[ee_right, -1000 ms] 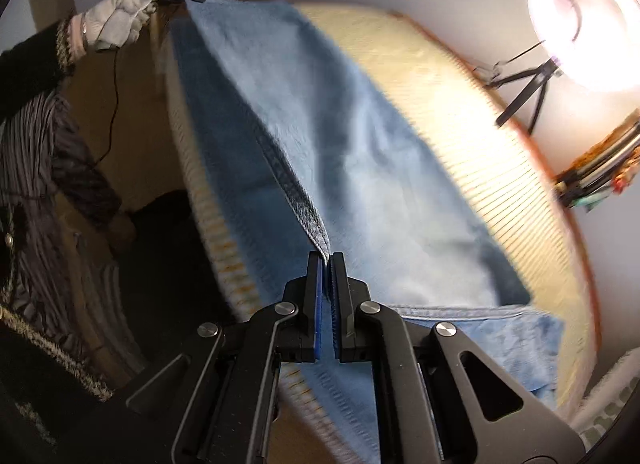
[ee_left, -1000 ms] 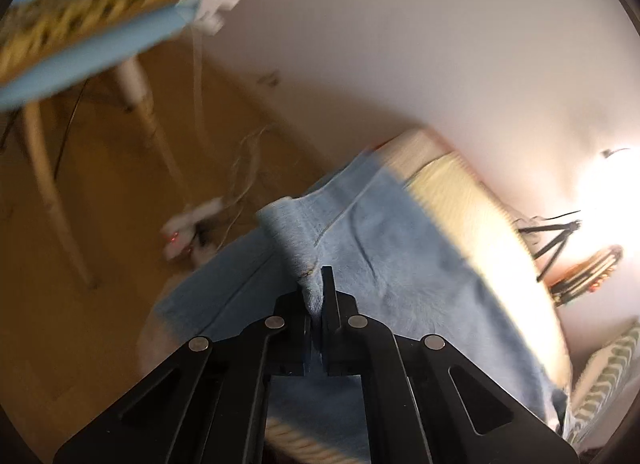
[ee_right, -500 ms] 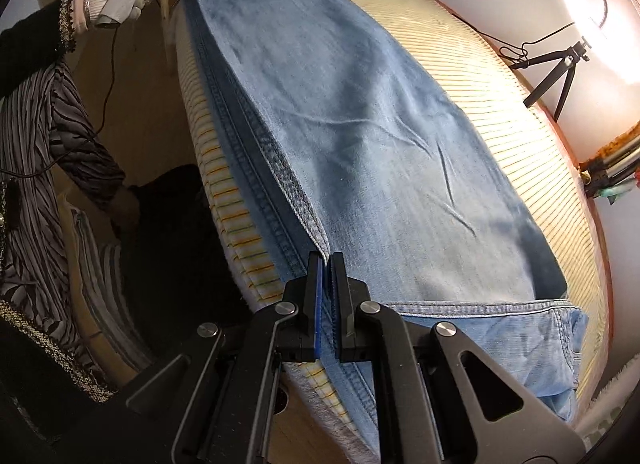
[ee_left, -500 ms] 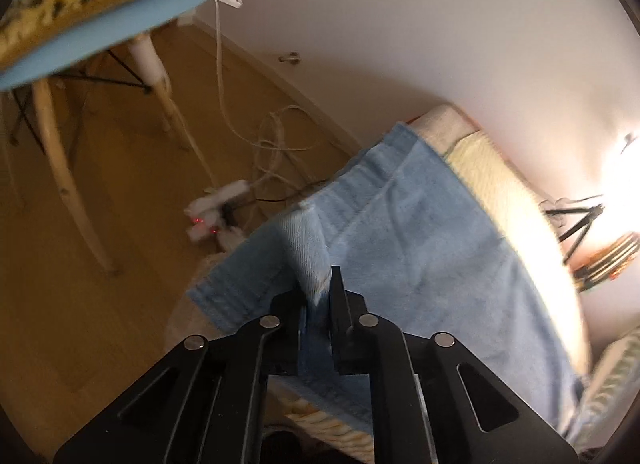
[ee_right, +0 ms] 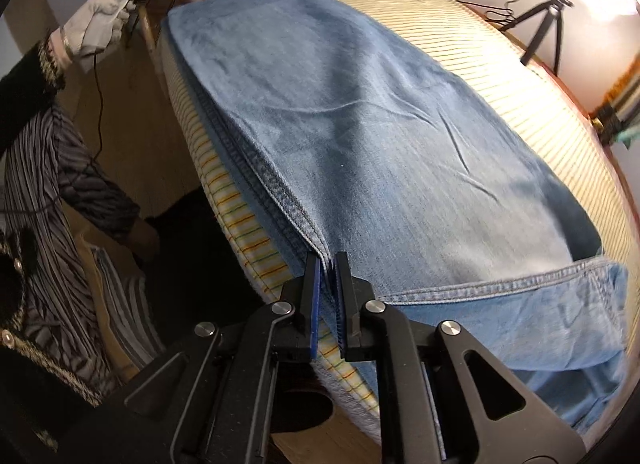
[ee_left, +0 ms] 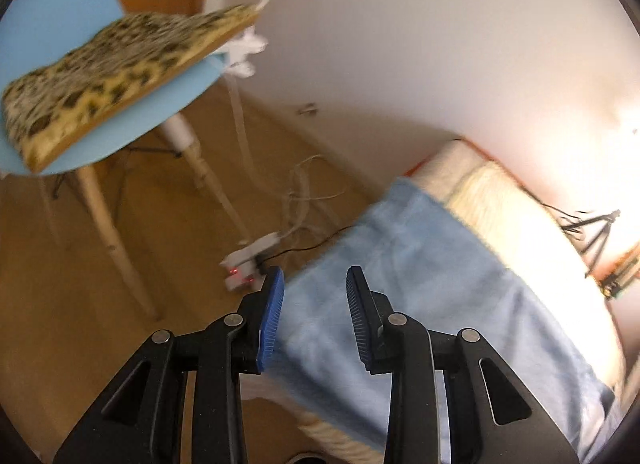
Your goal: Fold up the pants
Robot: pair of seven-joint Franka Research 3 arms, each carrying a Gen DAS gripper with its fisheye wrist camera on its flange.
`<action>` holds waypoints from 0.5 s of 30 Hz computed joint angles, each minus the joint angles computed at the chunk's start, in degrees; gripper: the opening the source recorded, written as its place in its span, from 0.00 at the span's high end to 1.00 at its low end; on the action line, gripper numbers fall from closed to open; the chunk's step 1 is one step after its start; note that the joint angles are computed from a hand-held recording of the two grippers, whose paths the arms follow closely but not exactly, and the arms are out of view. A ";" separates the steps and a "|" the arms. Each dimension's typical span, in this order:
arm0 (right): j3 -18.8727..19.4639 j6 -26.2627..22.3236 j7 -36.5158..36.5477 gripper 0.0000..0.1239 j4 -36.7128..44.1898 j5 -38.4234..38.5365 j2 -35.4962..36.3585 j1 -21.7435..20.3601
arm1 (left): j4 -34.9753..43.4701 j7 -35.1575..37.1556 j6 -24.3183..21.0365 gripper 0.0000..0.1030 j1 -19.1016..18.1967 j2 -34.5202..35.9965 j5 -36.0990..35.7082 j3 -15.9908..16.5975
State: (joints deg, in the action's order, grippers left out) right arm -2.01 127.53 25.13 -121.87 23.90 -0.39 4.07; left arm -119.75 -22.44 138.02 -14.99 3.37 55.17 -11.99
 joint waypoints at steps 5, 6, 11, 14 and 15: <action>-0.84 -1.68 0.99 0.84 -0.31 4.35 -1.23 -0.86 | 8.25 5.18 3.78 0.70 -1.80 5.76 1.47 -0.01; -1.03 -1.93 1.18 0.82 -0.39 4.98 -1.57 -1.09 | 9.99 6.59 4.75 0.70 -2.27 7.03 1.46 0.12; -2.09 -0.35 3.25 0.80 -1.43 8.30 -3.71 -2.25 | 20.48 17.99 11.27 0.70 -4.89 15.23 -3.34 0.48; -2.50 1.90 5.52 0.79 -1.72 8.77 -4.31 -2.94 | 28.13 27.37 13.47 0.70 -5.98 21.25 -8.60 -0.60; -2.66 2.64 6.07 0.79 -1.71 8.76 -4.45 -3.17 | 30.75 30.55 13.97 0.70 -6.30 23.31 -10.46 -1.22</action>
State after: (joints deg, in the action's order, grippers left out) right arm -4.67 130.18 31.19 -123.58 32.67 -4.84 0.89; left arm -89.00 8.11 151.99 -21.29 26.69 44.71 -13.21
